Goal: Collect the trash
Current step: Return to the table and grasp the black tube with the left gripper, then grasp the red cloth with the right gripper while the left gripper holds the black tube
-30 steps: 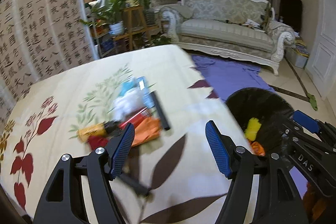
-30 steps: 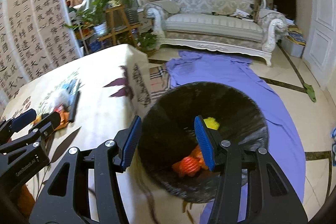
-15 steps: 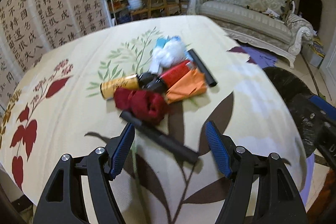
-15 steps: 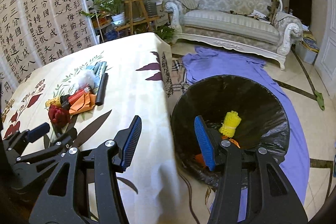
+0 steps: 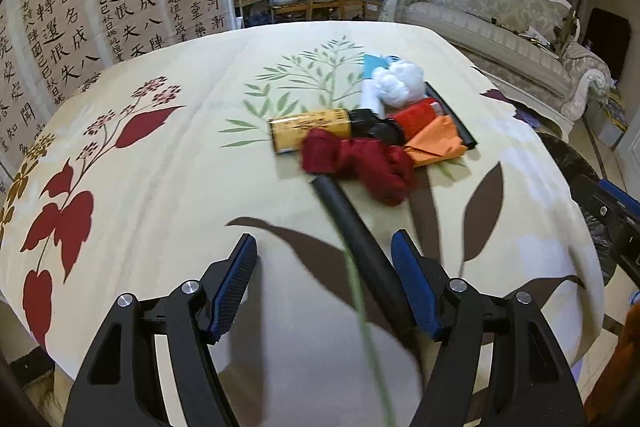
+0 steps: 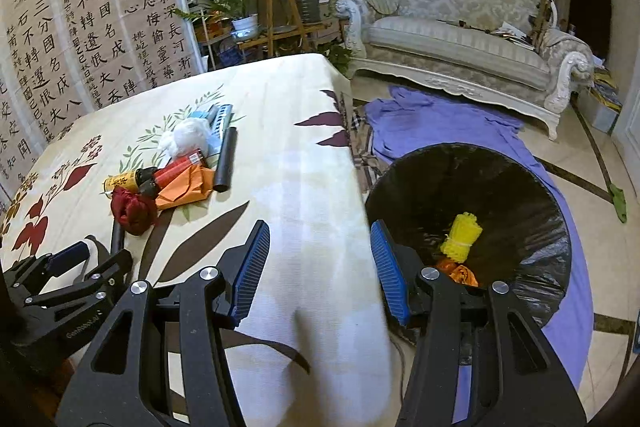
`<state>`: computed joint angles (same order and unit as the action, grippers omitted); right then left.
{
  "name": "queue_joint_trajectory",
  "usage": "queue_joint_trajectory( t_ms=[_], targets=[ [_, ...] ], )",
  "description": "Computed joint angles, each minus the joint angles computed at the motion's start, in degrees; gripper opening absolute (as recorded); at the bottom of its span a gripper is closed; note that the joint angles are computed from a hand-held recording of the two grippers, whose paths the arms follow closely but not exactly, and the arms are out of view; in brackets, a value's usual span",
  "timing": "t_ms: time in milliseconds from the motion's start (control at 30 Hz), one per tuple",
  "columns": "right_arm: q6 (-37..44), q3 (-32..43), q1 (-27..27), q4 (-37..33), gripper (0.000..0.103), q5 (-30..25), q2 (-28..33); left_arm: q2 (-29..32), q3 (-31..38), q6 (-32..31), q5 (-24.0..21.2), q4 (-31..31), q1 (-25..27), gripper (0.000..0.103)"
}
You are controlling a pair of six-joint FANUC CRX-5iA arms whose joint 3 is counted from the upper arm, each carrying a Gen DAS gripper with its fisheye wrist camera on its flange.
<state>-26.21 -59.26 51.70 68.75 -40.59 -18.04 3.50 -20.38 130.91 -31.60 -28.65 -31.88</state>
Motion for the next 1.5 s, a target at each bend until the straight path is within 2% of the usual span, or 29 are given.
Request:
queue_joint_trajectory(
  t_ms=[167,267,367,500,533,600,700,867,1233,1500],
  targets=[
    [0.2,0.7,-0.6,0.4,0.051,1.2,1.2,-0.4,-0.4,-0.2,0.6,-0.3,0.6,0.061],
    [0.5,1.2,-0.7,0.7,0.051,1.7,2.0,-0.3,-0.3,-0.9,1.3,-0.3,0.6,0.052],
    [0.9,1.8,-0.8,0.9,0.051,2.3,2.7,-0.2,-0.5,-1.7,2.3,-0.4,0.6,0.041],
    [1.5,2.6,-1.1,1.4,0.051,3.1,3.7,-0.4,-0.9,-2.8,3.4,-0.9,0.7,0.015],
    [1.7,2.9,-1.1,1.4,0.051,3.2,3.9,-0.7,-1.5,-3.9,4.4,-0.2,1.2,0.013],
    [2.0,3.3,-0.9,1.6,0.051,3.5,4.4,-1.5,-3.2,-7.2,6.6,3.0,2.8,0.013],
    [2.7,4.3,-0.8,1.9,0.051,3.9,5.4,-2.5,-4.7,-9.3,7.5,5.1,4.0,0.013],
    [4.0,6.1,-0.2,2.8,0.051,5.0,7.1,-4.3,-6.6,-10.1,7.8,6.3,6.6,0.013],
    [7.7,10.8,-0.1,4.6,0.051,9.7,12.0,-6.4,-6.9,-5.5,4.6,1.5,13.4,0.013],
    [11.5,14.6,-1.0,3.8,0.051,13.8,16.1,-6.7,-7.9,-5.9,5.8,2.0,16.8,0.013]
  ],
)
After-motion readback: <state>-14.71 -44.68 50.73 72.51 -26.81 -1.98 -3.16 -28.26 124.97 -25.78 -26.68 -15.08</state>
